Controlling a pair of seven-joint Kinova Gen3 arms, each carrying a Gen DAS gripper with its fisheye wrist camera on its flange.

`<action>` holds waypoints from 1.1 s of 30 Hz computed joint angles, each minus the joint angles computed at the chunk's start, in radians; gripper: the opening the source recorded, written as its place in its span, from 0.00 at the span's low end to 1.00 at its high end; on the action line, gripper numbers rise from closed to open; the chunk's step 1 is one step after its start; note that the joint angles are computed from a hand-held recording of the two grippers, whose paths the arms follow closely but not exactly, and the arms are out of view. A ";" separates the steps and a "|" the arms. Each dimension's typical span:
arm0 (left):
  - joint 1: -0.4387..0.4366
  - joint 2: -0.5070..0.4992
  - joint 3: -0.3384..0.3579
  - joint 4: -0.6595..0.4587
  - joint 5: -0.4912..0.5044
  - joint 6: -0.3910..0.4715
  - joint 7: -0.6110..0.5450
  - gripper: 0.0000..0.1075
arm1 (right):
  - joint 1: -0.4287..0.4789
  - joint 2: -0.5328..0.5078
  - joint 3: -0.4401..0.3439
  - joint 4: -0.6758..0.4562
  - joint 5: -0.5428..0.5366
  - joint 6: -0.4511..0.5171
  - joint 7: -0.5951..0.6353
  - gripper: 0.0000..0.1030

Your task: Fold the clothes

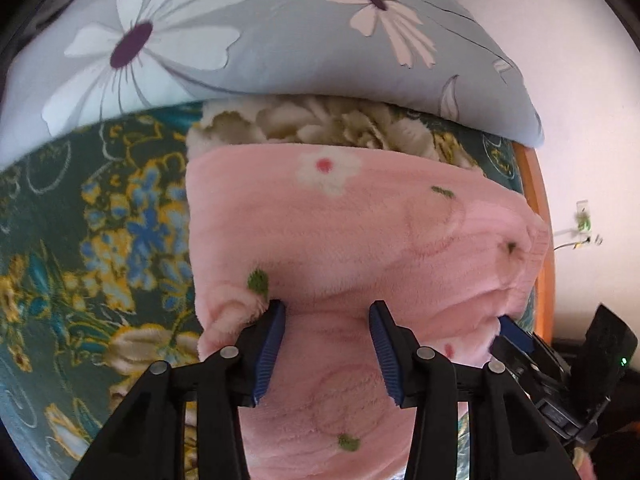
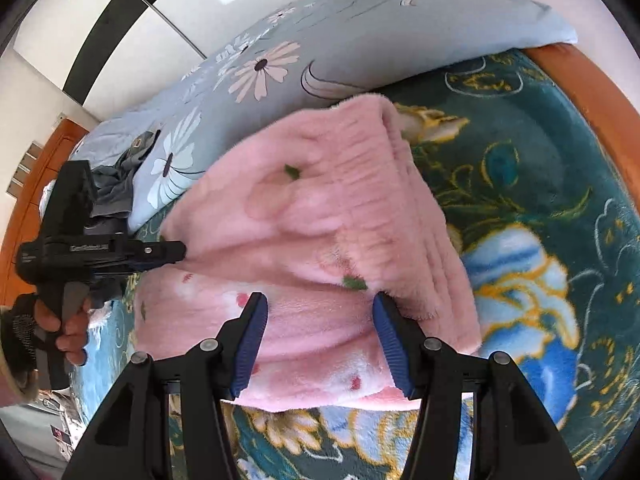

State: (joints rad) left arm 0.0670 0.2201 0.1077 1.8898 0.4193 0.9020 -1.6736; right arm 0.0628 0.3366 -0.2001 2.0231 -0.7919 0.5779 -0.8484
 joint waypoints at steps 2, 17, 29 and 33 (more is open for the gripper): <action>0.042 -0.084 -0.007 0.023 -0.061 -0.024 0.064 0.47 | -0.075 -0.025 0.059 -0.003 0.039 0.001 -0.064 0.55; 0.295 -0.341 -0.036 0.266 -0.228 -0.016 0.483 0.82 | -0.097 -0.199 0.108 0.243 0.122 -0.055 -0.183 0.67; 0.246 -0.244 0.370 0.230 -0.460 -0.022 0.971 0.93 | 0.006 -0.183 0.092 0.251 0.037 -0.129 0.127 0.87; 0.421 -0.209 0.256 0.219 -0.547 -0.044 1.121 0.93 | 0.051 -0.146 0.066 0.255 -0.050 -0.152 0.245 0.87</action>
State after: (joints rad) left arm 0.4883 0.0107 0.3633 2.1091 -0.1272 0.8576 -0.5524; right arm 0.1137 0.1902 -0.1338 2.2777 -0.8423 0.4257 -0.6032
